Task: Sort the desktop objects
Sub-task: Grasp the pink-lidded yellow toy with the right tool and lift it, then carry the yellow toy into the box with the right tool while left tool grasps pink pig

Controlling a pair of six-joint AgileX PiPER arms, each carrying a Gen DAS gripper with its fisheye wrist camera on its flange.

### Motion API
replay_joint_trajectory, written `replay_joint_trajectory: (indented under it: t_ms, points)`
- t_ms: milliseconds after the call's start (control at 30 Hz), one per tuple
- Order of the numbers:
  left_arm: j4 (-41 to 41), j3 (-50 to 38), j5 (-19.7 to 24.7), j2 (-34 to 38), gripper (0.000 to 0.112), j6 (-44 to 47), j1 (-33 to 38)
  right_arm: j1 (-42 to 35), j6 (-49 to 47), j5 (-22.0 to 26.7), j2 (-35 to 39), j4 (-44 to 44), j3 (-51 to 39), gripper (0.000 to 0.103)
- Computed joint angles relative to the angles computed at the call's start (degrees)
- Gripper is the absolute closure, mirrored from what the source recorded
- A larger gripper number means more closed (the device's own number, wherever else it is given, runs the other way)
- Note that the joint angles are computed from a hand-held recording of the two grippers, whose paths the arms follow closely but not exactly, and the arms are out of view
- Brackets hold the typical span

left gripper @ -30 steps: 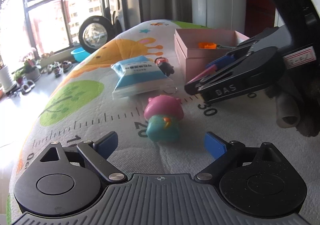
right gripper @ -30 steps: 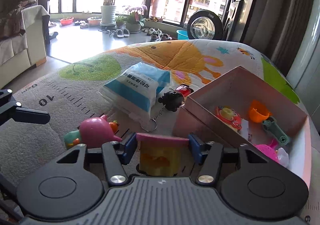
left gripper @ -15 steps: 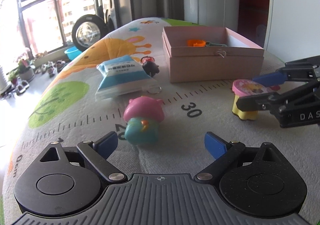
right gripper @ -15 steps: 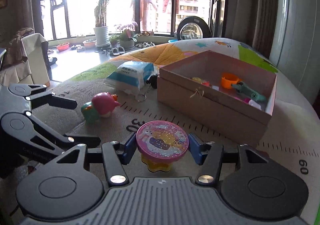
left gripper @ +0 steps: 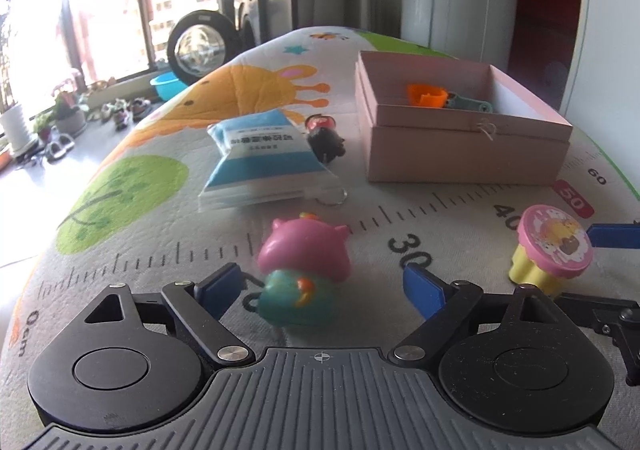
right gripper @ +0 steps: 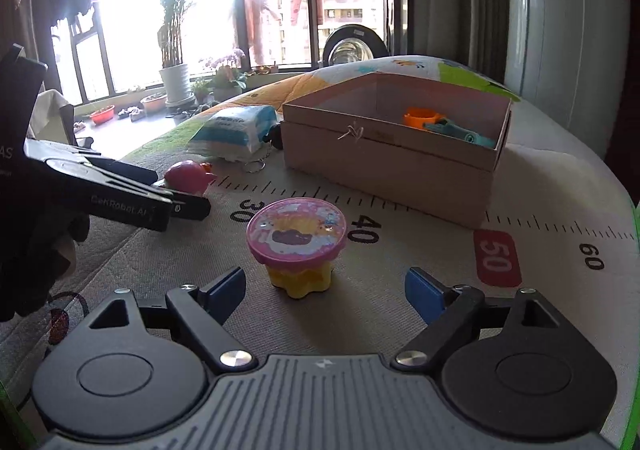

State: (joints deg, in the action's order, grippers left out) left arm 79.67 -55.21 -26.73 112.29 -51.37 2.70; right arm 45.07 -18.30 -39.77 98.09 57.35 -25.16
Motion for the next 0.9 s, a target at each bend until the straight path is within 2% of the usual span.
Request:
replay_joint_trajectory:
  t_ms: [67,200,333,433,500,567,667,767,900]
  points:
    - [2.0,0.8,-1.7,-0.3,0.018,-0.4,-0.1,0.0,2.7,-1.5,0.0,-0.1,0.7,0.005]
    - [7.1,2.1,-6.4,-0.8,0.018,-1.5,0.7,-1.4,7.5,-1.7,-0.5,-1.2,1.6,0.005]
    - [-2.1,3.4,-2.6,-1.2,0.018,5.4,-1.3,-1.0,8.2,-2.2,-0.1,-0.6,1.6,0.005]
    - [-4.3,1.3,0.2,-0.1,0.024,4.9,-2.6,0.9,6.0,-3.7,0.6,2.0,1.0,0.004]
    - [-6.9,0.1,2.8,0.8,0.040,6.0,-3.9,1.6,5.0,-4.4,1.1,3.1,0.6,0.003]
    - [-6.7,-0.9,3.9,1.6,0.046,4.9,-4.1,1.9,4.5,-4.9,1.5,3.8,0.4,0.003]
    - [-6.4,-0.2,2.5,1.2,0.058,5.8,-3.2,1.8,5.0,-5.1,1.5,3.7,0.5,0.002]
    - [-4.3,2.4,0.6,-0.4,0.058,6.8,-1.8,1.5,5.0,-4.7,1.5,3.6,0.4,0.002]
    - [2.5,7.7,-4.3,-3.7,0.058,6.8,1.9,1.5,1.8,-3.1,1.2,3.8,-0.6,0.002]
